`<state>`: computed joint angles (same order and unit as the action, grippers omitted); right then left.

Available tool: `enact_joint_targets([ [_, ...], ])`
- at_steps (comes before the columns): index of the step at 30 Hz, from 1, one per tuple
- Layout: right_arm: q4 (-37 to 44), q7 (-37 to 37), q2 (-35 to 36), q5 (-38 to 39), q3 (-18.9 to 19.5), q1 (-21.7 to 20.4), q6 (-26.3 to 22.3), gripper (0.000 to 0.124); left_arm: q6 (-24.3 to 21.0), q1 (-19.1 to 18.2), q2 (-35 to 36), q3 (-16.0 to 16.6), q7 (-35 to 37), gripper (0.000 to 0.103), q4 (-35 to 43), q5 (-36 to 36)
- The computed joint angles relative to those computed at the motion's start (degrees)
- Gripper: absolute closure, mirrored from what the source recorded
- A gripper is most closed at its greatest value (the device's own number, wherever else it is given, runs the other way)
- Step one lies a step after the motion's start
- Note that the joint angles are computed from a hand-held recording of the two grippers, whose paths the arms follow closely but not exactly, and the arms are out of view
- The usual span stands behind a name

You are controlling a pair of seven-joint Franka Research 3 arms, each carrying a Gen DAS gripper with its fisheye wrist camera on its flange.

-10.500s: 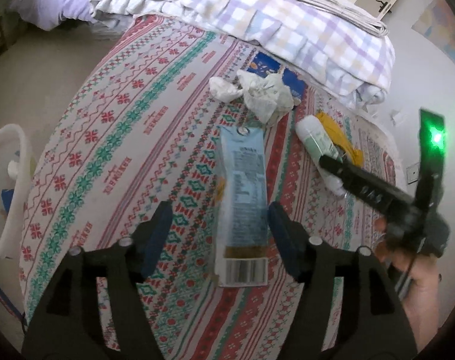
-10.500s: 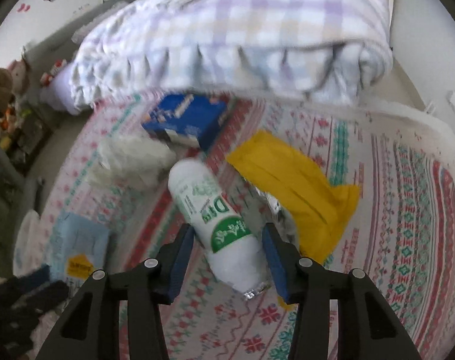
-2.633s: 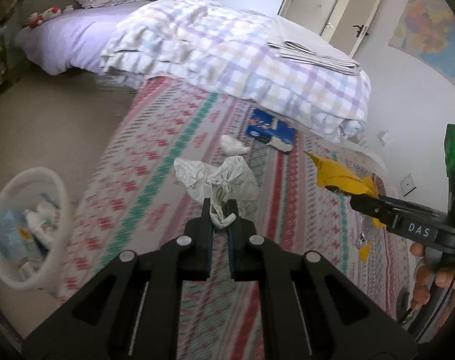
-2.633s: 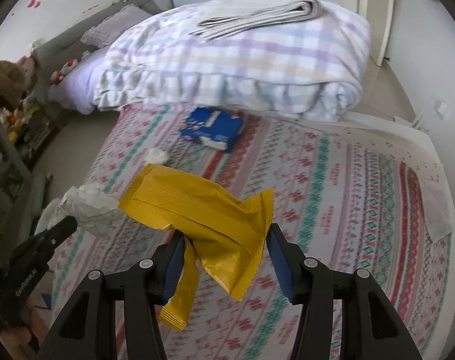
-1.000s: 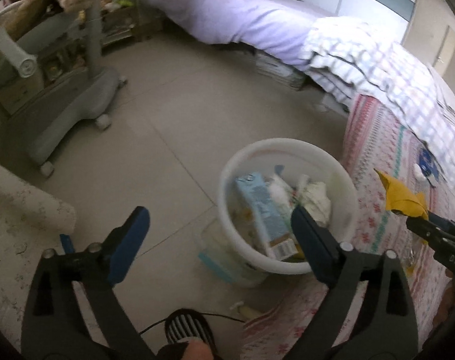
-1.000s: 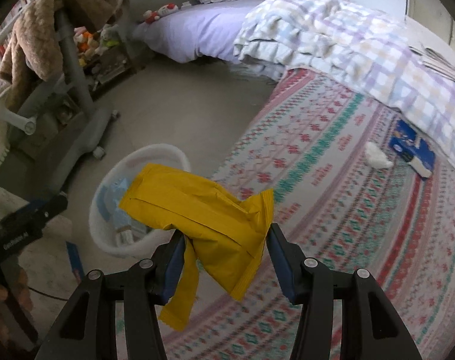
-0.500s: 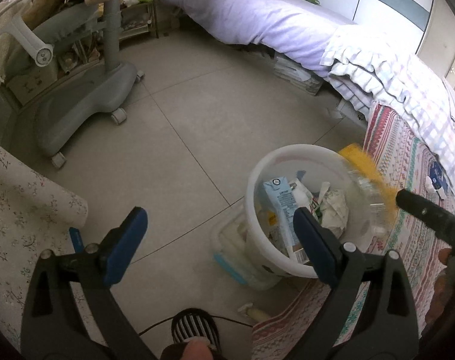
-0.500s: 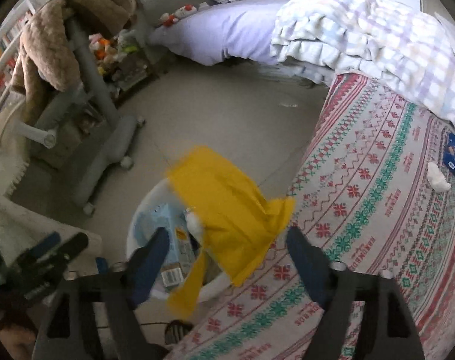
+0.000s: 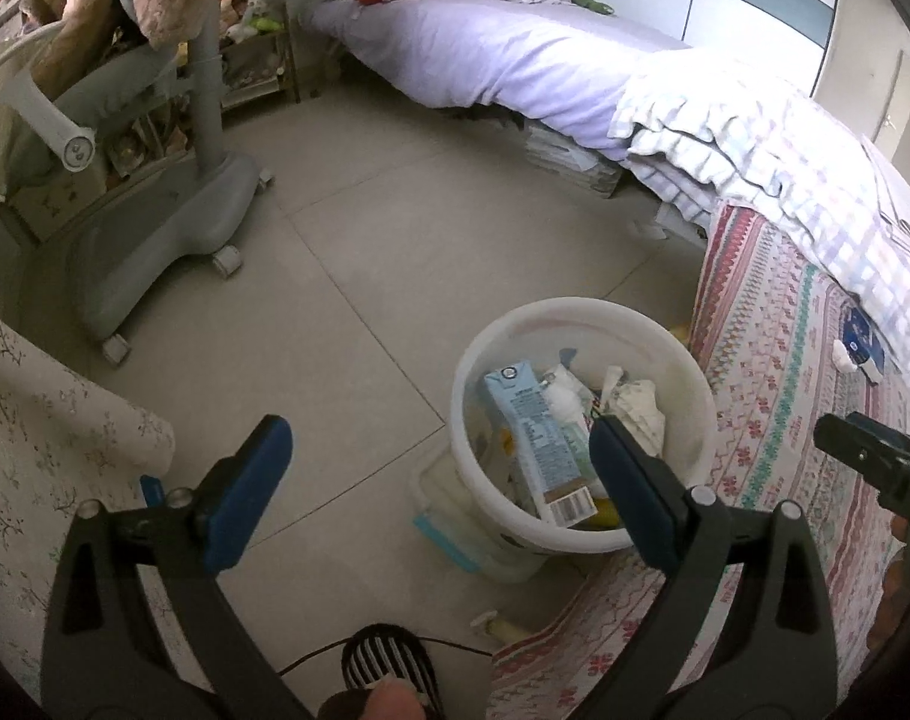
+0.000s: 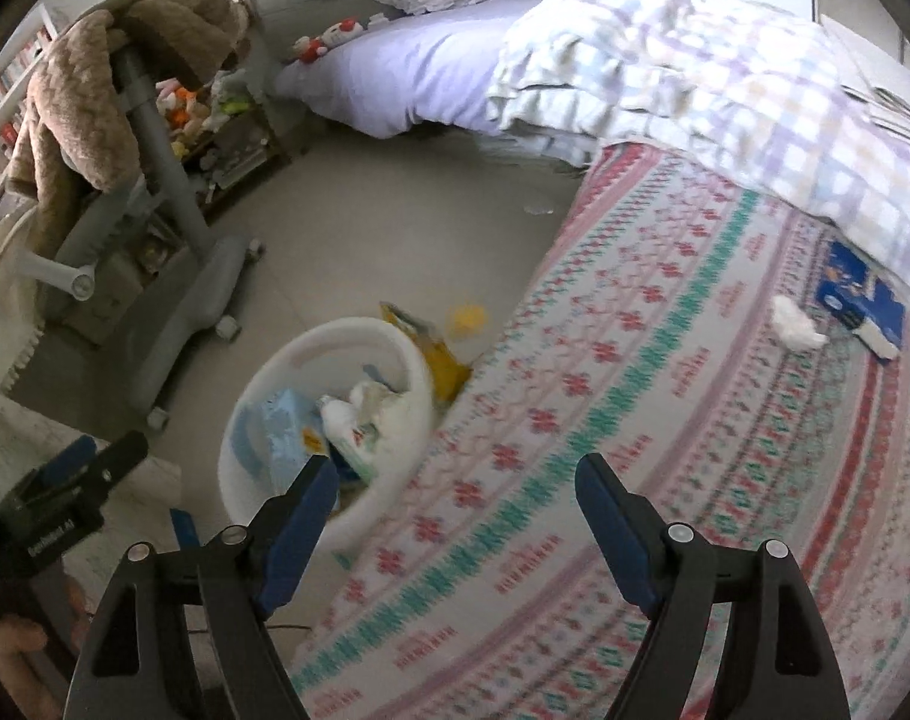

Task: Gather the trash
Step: 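Move both tools back over the bed toward the white tissue and blue box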

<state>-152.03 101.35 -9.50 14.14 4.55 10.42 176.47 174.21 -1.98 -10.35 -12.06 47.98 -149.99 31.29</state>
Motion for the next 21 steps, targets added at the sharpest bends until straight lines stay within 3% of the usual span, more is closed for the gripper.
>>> enact_joint_targets([
  [4, -1.9, 2.5, -1.7, -2.7, 1.4, -3.1, 0.1, 0.041, -0.2, -1.8, 0.1, 1.3, 2.1, 0.004, 0.0, -2.9],
  [11, -3.6, 2.3, -3.5, -2.3, 0.0, -4.1, -0.9, 0.041, -0.6, -3.7, 0.6, 1.6, 4.6, 0.004, 0.4, -6.4],
  [21, -8.2, -0.6, -8.1, 0.0, -3.7, -6.6, -0.7, 0.041, -1.3, -6.1, 2.8, -1.2, 4.4, 0.004, 3.2, -6.4],
])
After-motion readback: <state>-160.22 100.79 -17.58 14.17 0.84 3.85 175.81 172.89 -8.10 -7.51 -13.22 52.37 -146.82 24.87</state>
